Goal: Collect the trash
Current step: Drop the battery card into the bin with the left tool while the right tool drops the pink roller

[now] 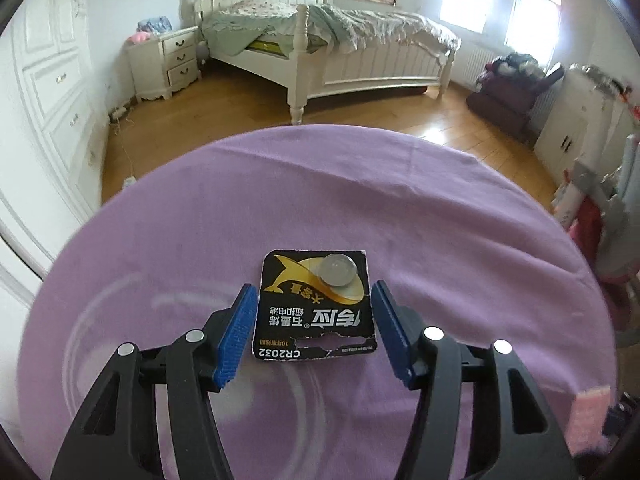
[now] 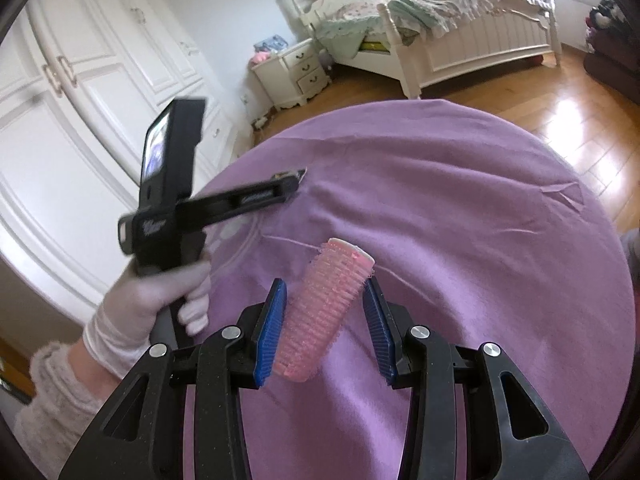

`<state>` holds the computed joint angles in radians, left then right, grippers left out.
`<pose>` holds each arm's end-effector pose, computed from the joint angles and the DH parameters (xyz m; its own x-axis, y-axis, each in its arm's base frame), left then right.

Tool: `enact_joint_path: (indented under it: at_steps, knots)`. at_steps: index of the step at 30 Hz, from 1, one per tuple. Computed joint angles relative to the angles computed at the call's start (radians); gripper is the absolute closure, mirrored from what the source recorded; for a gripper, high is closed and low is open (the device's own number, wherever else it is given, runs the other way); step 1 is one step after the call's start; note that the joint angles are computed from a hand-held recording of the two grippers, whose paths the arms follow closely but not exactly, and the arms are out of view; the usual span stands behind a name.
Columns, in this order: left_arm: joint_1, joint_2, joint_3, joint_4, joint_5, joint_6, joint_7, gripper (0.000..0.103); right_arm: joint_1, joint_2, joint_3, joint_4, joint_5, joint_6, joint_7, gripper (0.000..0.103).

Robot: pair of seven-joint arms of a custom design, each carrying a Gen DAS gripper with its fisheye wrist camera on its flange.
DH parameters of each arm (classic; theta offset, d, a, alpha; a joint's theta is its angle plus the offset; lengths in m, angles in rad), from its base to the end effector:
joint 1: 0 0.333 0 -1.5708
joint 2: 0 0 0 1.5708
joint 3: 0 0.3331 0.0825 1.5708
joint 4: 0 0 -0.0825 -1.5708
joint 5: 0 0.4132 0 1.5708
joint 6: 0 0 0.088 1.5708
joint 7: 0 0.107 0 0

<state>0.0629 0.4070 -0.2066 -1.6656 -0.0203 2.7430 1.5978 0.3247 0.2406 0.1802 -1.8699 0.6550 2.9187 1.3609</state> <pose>0.7394 -0.0837 0.4559 -0.1378 -0.9871 0.0821 -0.7777 0.0565 -0.6260 0.6244 0.2908 0.4748 0.2625 -0.8612 -0.4353 -0.7715 0.0837 -0.6308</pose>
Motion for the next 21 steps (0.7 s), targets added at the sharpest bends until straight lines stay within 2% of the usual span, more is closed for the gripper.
enact_joint_path:
  at_steps: [4,5,9,11,14,18,19,21]
  knots:
    - [0.069,-0.105,-0.083,-0.144,-0.141,0.083,0.103,0.045,-0.018,-0.051,0.025,-0.056,0.088,0.039,-0.059,0.063]
    - [0.095,-0.142,-0.119,-0.185,-0.211,0.105,0.163,0.045,-0.019,-0.064,0.029,-0.069,0.112,0.048,-0.075,0.063]
    - [0.133,-0.262,-0.211,-0.292,-0.479,0.152,0.4,0.045,-0.022,-0.142,0.036,-0.14,0.264,0.091,-0.188,0.063]
    - [0.13,-0.311,-0.239,-0.323,-0.62,0.148,0.517,0.045,-0.01,-0.192,0.022,-0.185,0.336,0.113,-0.244,0.063]
    - [0.093,-0.377,-0.256,-0.362,-0.811,0.125,0.667,0.045,0.02,-0.272,-0.017,-0.261,0.408,0.162,-0.294,0.063]
    - [0.013,-0.413,-0.246,-0.376,-0.968,0.089,0.797,0.045,0.063,-0.379,-0.084,-0.376,0.48,0.227,-0.33,0.063]
    - [-0.009,-0.417,-0.243,-0.376,-0.997,0.081,0.819,0.045,0.069,-0.42,-0.099,-0.424,0.487,0.252,-0.325,0.063]
    - [-0.055,-0.414,-0.24,-0.363,-1.068,0.053,0.875,0.045,0.039,-0.481,-0.094,-0.503,0.431,0.285,-0.252,0.063]
